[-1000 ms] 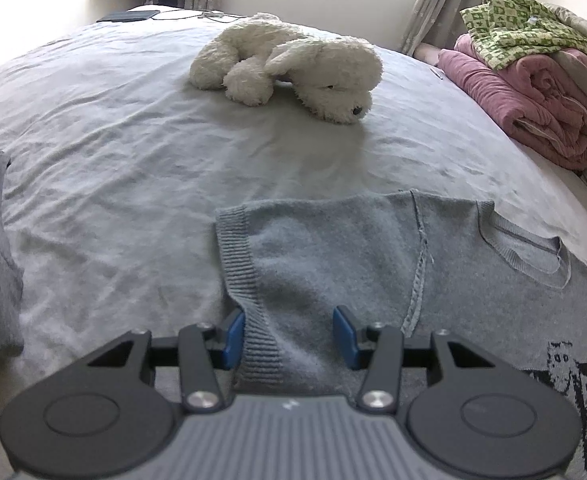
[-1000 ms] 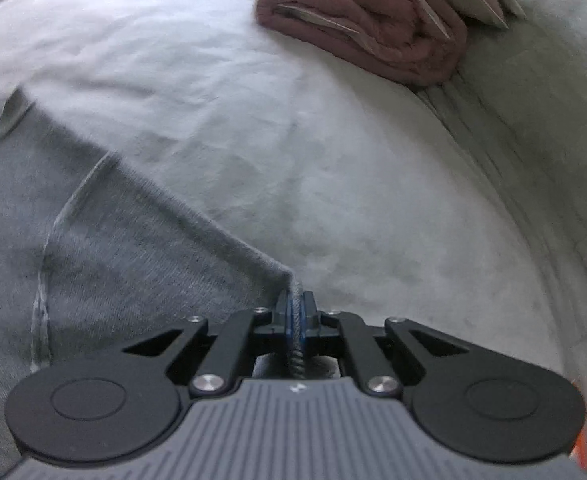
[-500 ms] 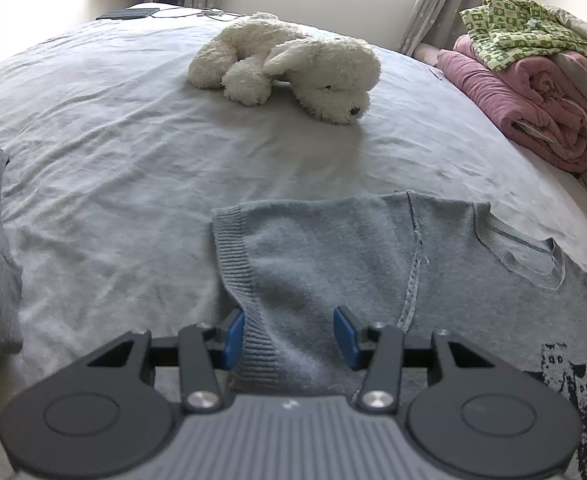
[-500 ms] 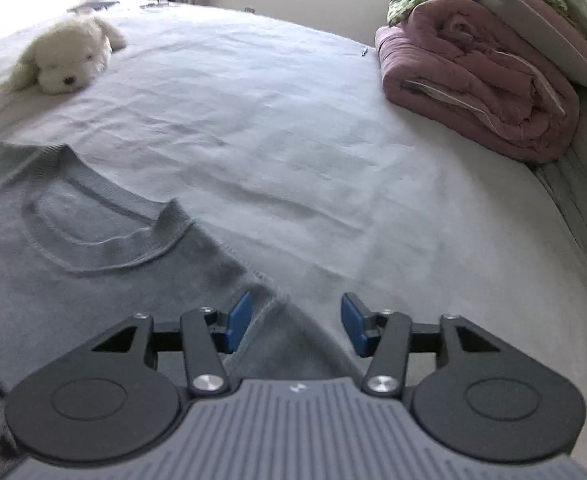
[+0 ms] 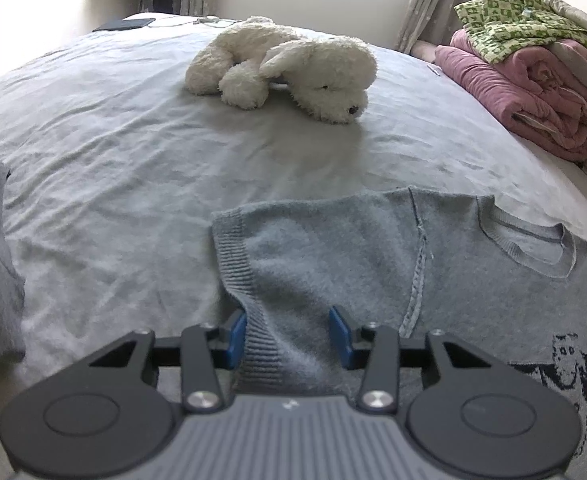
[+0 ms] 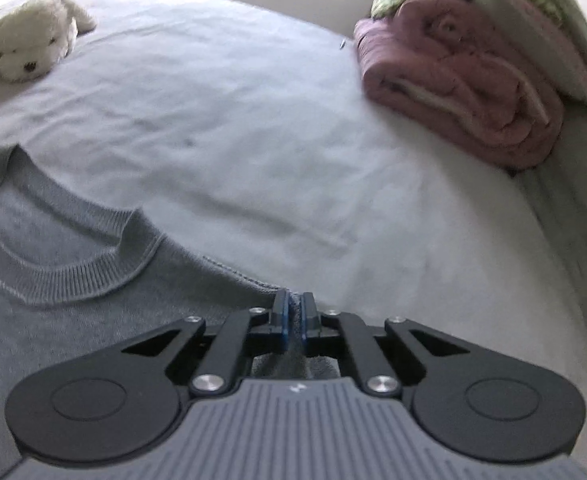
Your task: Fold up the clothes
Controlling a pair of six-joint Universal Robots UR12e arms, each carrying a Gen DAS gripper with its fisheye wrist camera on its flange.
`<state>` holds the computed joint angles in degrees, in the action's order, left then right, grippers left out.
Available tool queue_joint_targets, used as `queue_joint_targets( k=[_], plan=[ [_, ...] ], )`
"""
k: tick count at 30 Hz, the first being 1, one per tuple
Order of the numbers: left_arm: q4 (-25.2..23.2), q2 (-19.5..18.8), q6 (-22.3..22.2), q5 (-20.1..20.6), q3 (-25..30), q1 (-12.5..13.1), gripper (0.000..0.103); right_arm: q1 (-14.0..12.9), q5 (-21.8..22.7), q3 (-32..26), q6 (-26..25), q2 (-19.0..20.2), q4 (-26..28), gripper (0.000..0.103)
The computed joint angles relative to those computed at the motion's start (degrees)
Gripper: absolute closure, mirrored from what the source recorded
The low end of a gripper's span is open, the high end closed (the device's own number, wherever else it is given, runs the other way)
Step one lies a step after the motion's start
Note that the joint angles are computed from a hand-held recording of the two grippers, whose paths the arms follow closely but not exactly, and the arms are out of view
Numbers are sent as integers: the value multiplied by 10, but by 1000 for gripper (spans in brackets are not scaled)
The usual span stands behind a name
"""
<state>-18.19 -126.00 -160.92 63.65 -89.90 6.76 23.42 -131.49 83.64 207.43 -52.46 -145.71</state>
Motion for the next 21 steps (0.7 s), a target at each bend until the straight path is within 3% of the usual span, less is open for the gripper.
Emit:
queue_joint_targets(
  k=[4,15,18,19,21],
  plan=[
    [7,-1,-5,3,1,0,64,1,-29,-10,15,6,24,99],
    [1,-5,-19,9,8,2,64,6,-47,-44,31,38,85,95],
    [-3,-5,-25,7,9,3,64,8,-38,-41,32,31,73,80],
    [-6,-5,-28,5,11,3,64,10,-40,-40,40,28,69,65],
    [-14,-5,-33,2,13,5,64,16,-47,-41,52,24,60,50]
  ],
)
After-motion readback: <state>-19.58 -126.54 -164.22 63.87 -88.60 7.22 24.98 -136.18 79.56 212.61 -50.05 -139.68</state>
